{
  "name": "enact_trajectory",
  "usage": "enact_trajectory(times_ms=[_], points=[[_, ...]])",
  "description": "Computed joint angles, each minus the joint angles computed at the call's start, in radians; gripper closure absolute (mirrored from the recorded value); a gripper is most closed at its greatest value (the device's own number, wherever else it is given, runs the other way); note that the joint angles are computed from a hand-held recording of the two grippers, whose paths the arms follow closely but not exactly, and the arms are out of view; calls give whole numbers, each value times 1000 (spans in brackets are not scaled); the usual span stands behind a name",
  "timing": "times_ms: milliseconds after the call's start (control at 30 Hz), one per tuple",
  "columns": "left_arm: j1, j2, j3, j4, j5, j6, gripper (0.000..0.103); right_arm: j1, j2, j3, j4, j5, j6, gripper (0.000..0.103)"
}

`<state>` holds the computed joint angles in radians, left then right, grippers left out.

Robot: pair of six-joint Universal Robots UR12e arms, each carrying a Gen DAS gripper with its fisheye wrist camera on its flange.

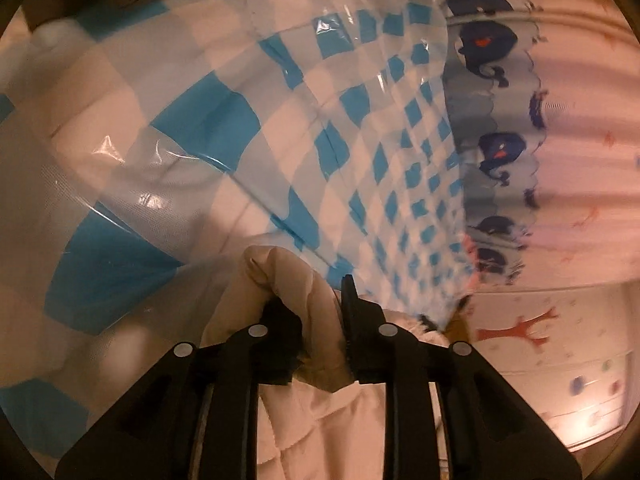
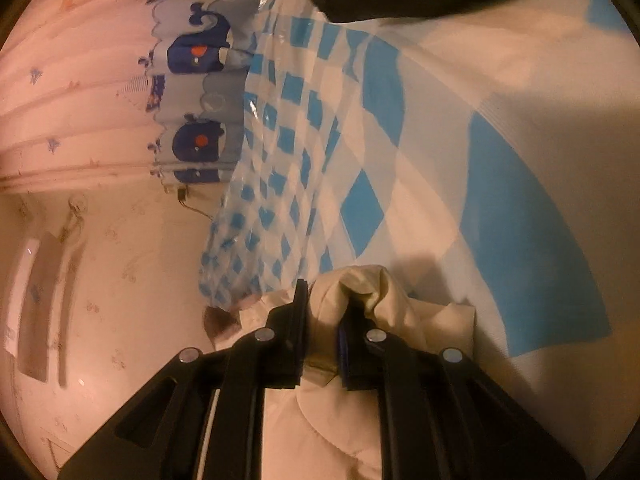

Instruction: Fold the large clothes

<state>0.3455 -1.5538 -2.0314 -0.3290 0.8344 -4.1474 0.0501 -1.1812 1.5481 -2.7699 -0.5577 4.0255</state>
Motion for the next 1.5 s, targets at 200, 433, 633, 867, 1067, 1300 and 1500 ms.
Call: enact_trajectory(times_ms=[200, 433, 633, 867, 1067, 1300, 1500], points=[[11, 56, 49, 31, 51, 23, 33, -3, -51, -34, 78, -40, -52, 33], [-65, 146, 106, 13, 286, 217, 13, 44, -145, -74, 150, -280, -281, 21], [-321, 71, 116, 75, 260, 623, 13, 264, -137, -179, 425, -516, -909, 21], [-416, -118, 277, -268, 450, 661, 18, 347, 23, -332, 690, -774, -997, 9], [-387, -72, 260, -272, 429, 631, 20, 303, -14, -301, 629, -675, -913, 9], [-307, -10, 211, -297, 588, 549, 18, 294, -15, -295, 662, -980, -925, 7], [-308, -58, 196, -290, 596, 574, 18, 284, 7, -302, 705, -941, -889, 6]])
